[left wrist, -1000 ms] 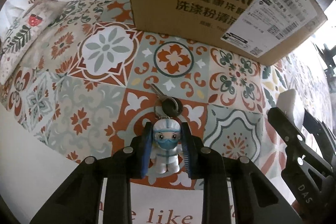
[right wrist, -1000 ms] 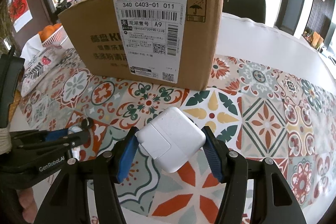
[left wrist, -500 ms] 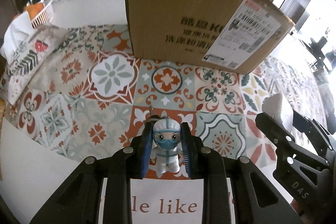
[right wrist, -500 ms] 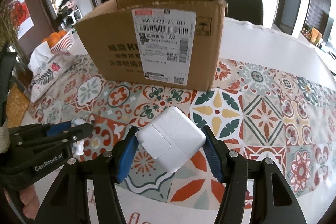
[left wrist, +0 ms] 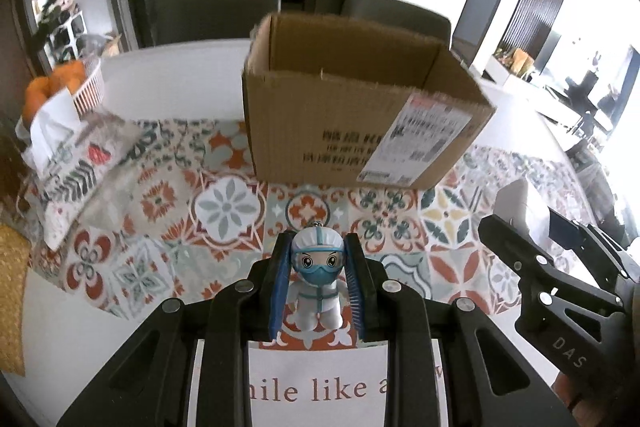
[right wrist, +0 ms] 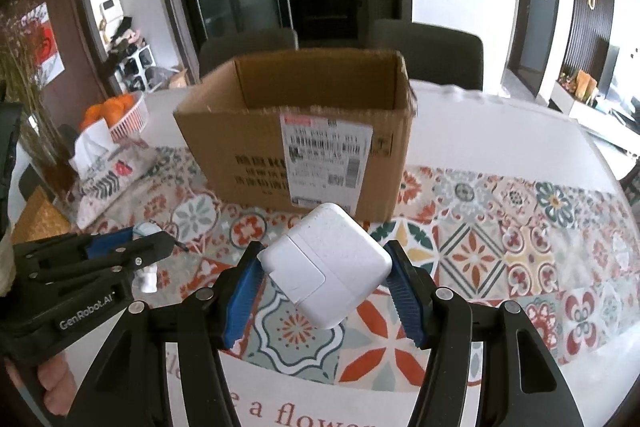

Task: Organize rigid objects
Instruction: 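Carry the figurine and white charger over the box with both tools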

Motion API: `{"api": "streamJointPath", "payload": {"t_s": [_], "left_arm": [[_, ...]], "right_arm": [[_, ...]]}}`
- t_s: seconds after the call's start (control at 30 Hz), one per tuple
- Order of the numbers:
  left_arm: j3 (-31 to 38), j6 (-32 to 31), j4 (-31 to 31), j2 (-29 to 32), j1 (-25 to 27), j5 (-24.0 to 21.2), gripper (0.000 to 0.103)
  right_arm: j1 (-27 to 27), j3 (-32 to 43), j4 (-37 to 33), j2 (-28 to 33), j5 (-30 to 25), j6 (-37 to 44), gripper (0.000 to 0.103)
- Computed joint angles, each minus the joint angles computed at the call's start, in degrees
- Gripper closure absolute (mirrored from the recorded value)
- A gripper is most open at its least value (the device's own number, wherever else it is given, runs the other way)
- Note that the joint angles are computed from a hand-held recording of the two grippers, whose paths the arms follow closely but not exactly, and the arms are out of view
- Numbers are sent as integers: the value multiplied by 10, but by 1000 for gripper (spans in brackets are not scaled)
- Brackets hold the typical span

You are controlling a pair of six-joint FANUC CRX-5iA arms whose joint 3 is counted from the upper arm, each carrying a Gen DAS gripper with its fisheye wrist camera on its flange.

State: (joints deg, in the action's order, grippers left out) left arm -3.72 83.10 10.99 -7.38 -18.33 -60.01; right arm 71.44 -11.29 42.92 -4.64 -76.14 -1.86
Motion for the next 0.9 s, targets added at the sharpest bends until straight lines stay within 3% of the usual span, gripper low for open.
{"api": "streamJointPath", "payload": {"t_s": [0.4, 0.9], "left_arm": [[24, -52, 48, -15, 22, 21, 77], [92, -93, 81, 19, 21, 43, 77]], "right_arm": [[6, 55, 59, 19, -38, 16, 43], [-23, 95, 106, 27, -27, 43, 43]]}}
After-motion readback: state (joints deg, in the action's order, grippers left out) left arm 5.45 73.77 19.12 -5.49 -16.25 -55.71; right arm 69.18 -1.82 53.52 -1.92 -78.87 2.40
